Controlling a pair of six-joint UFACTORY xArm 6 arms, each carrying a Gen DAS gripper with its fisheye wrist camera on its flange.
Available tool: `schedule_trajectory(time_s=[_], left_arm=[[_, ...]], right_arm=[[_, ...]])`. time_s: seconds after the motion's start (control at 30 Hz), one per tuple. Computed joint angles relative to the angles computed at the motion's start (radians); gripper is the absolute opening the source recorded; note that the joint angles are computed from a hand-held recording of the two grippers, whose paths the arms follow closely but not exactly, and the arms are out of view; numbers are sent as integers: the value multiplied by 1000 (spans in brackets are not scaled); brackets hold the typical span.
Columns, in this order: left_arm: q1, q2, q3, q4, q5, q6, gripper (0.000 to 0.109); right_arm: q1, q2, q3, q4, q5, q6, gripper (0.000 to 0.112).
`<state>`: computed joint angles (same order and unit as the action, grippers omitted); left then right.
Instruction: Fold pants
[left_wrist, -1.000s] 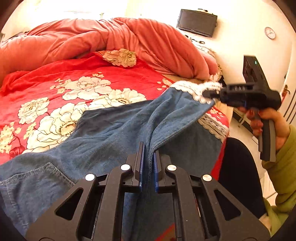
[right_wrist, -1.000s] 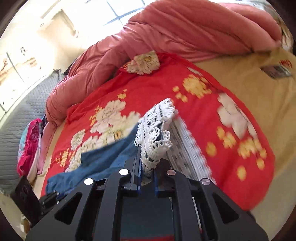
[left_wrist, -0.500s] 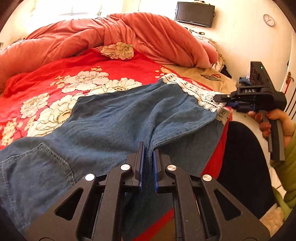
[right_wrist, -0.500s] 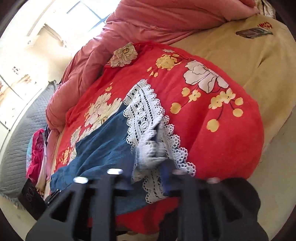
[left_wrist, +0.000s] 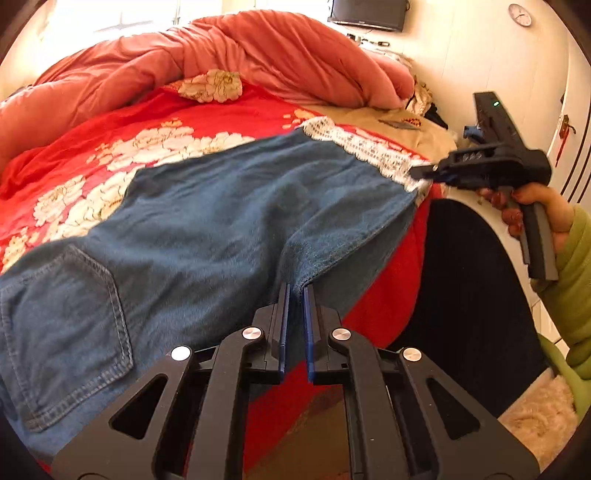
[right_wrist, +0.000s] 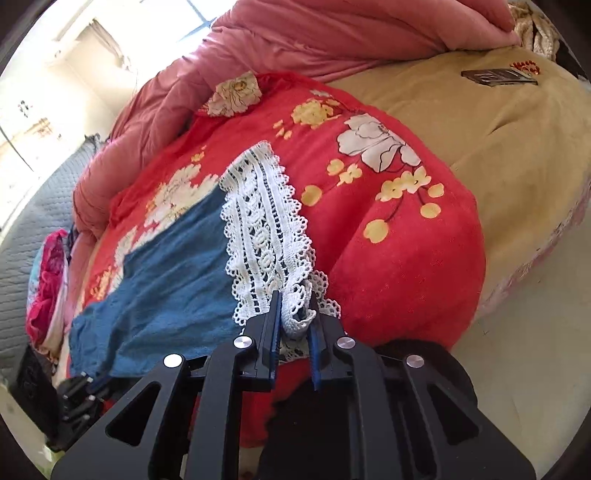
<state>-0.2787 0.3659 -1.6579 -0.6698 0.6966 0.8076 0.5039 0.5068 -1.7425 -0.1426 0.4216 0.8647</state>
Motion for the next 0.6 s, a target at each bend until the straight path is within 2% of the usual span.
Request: schedule_trajectory(time_s=[0.07,0.13,0.17,0.27,0.37,0.43,0.53,0.6], left_arm=[[3,-11,9,-8,-4,-1,3],[7,-33,30,-26,-14,11,7],[7,-42,42,-25,-25,11,12],[6,-54,63,11,-54,-18,20],[3,-52,62,37,-50,-33,28],[-6,-53,64,68,-50,-35,28],[-21,-30,48,166,-74,-106,28],[-29,-6,25,187,-85,-119,27]], right_arm=[[8,-27,1,-156,45,87,34],[25,-59,11,-319,65,159,37],[35,-66,9,-357,74,151,37],[103,-43,-48,-427,129,-31,37],[160,32,-139,-341,140,-279,36],[196,121,-270,-313,231,-414,36],[229,251,-460,-328,340,-558,36],[244,356,-620,-357,427,-636,36]])
